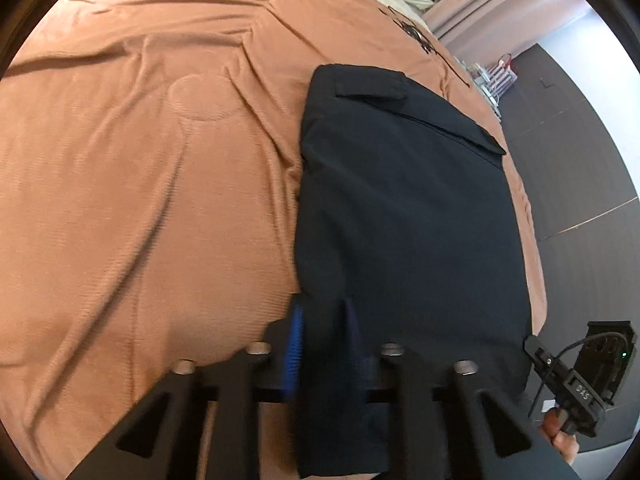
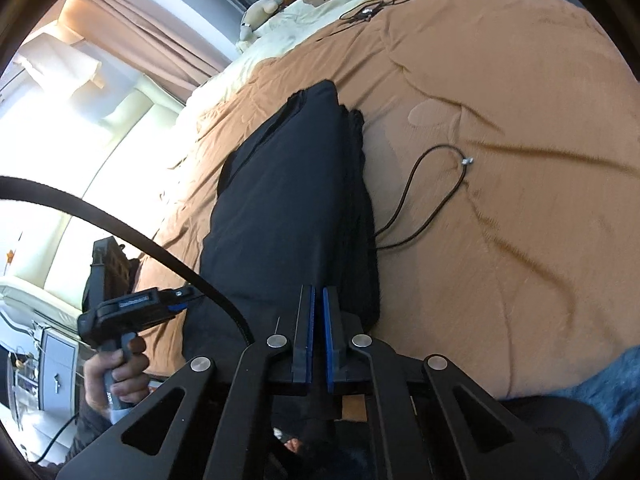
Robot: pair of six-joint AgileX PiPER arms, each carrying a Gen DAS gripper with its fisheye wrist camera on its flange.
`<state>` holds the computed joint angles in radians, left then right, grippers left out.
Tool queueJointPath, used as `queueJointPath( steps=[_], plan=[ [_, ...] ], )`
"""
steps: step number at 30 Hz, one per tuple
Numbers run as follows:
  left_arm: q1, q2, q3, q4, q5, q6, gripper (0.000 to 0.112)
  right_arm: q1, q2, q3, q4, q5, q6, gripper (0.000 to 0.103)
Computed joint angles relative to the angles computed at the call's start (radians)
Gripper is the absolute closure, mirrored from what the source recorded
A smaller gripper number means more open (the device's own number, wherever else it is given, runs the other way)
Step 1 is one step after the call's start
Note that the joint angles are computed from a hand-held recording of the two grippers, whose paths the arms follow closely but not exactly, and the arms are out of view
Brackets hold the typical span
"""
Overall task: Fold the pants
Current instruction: 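Open both grippers over the folded pants and move them along the fold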
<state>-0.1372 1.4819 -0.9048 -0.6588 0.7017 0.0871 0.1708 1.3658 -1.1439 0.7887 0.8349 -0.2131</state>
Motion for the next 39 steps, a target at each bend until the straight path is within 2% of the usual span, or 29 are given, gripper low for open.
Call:
queueJointPath(
  steps=[2, 5, 7, 9, 10, 12, 13, 14, 15, 16, 21, 28, 34, 39],
  plan=[
    [0.031, -0.006, 0.011, -0.036, 0.019, 0.035, 0.101, -0.001, 0.002, 0.024, 0.044, 0.010, -0.026, 0.102],
    [0.045, -0.006, 0.003, -0.037, 0.044, 0.063, 0.101, 0.024, -0.007, 0.046, 0.021, -0.006, -0.017, 0.102],
    [0.040, -0.003, -0.016, -0.015, 0.063, 0.050, 0.099, 0.032, -0.011, 0.032, -0.023, -0.005, 0.001, 0.102],
    [0.034, -0.002, -0.036, 0.008, 0.069, 0.017, 0.097, 0.001, -0.011, 0.015, 0.003, 0.021, -0.017, 0.102],
    [0.033, -0.004, -0.044, 0.013, 0.072, 0.013, 0.092, -0.018, -0.008, -0.001, 0.010, 0.032, -0.029, 0.100],
    [0.040, -0.010, -0.042, 0.002, 0.062, 0.025, 0.079, -0.042, -0.001, -0.028, 0.011, 0.042, -0.043, 0.089],
    [0.048, -0.010, -0.042, -0.019, 0.055, 0.037, 0.070, -0.061, 0.009, -0.047, 0.021, 0.047, -0.056, 0.070],
    [0.051, -0.009, -0.043, -0.026, 0.048, 0.040, 0.069, -0.070, 0.016, -0.061, 0.025, 0.045, -0.063, 0.045],
    [0.051, -0.003, -0.052, -0.023, 0.043, 0.032, 0.069, -0.082, 0.033, -0.085, 0.033, 0.038, -0.078, 0.038],
    [0.052, 0.005, -0.062, -0.025, 0.043, 0.033, 0.069, -0.081, 0.042, -0.093, 0.038, 0.031, -0.087, 0.036],
    [0.055, 0.054, -0.118, -0.030, 0.041, 0.033, 0.068, -0.097, 0.208, -0.258, 0.076, 0.101, -0.107, 0.036],
    [0.065, 0.140, -0.210, -0.053, 0.032, 0.048, 0.069, -0.079, 0.470, -0.525, 0.040, 0.200, -0.019, 0.036],
    [0.060, 0.240, -0.304, -0.018, 0.042, 0.018, 0.069, -0.088, 0.577, -0.611, 0.099, 0.256, -0.025, 0.037],
    [0.080, 0.310, -0.353, -0.074, 0.062, 0.075, 0.068, -0.124, 0.668, -0.667, 0.205, 0.316, -0.054, 0.037]
  ],
)
